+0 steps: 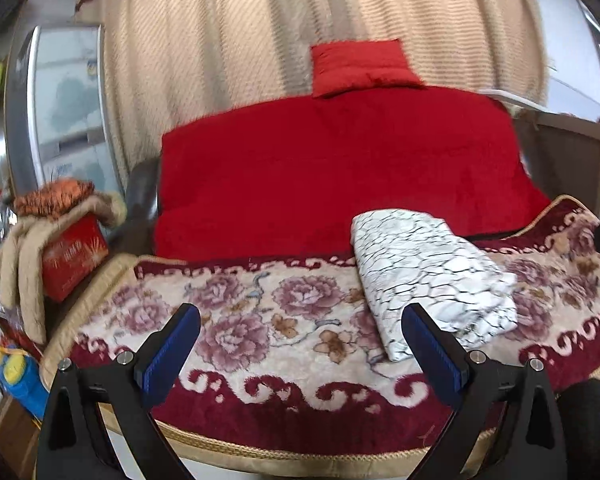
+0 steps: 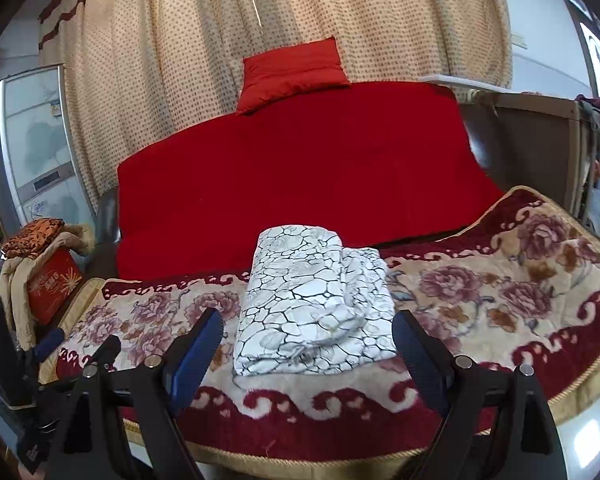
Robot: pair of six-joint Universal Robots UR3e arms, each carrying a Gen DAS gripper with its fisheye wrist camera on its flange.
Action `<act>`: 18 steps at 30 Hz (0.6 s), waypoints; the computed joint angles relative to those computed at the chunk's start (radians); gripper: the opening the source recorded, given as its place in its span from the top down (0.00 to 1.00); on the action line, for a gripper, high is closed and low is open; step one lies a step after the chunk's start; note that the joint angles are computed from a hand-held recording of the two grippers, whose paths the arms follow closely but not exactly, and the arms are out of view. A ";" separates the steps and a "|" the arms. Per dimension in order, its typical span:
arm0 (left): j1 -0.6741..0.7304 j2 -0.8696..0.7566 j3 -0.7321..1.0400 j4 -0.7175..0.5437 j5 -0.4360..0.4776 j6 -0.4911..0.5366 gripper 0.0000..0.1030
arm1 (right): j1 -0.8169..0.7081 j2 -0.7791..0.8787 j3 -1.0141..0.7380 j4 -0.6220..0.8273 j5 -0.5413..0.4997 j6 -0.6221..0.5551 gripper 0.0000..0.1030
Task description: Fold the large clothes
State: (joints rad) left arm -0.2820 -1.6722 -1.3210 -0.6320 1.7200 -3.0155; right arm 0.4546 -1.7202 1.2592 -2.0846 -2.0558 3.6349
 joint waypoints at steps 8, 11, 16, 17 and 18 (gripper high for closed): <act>-0.058 0.120 0.001 -0.073 0.031 0.021 0.02 | 0.134 -0.038 -0.069 0.133 -0.120 0.075 0.14; -0.063 0.150 0.003 -0.089 0.041 0.017 0.03 | 0.196 -0.037 -0.096 0.182 -0.169 0.099 0.14; -0.068 0.186 -0.004 -0.106 0.055 0.021 0.03 | 0.279 -0.042 -0.114 0.236 -0.235 0.145 0.14; -0.068 0.190 -0.005 -0.110 0.055 0.020 0.02 | 0.296 -0.041 -0.120 0.247 -0.251 0.158 0.14; -0.069 0.195 -0.006 -0.114 0.055 0.019 0.02 | 0.306 -0.043 -0.123 0.254 -0.256 0.165 0.14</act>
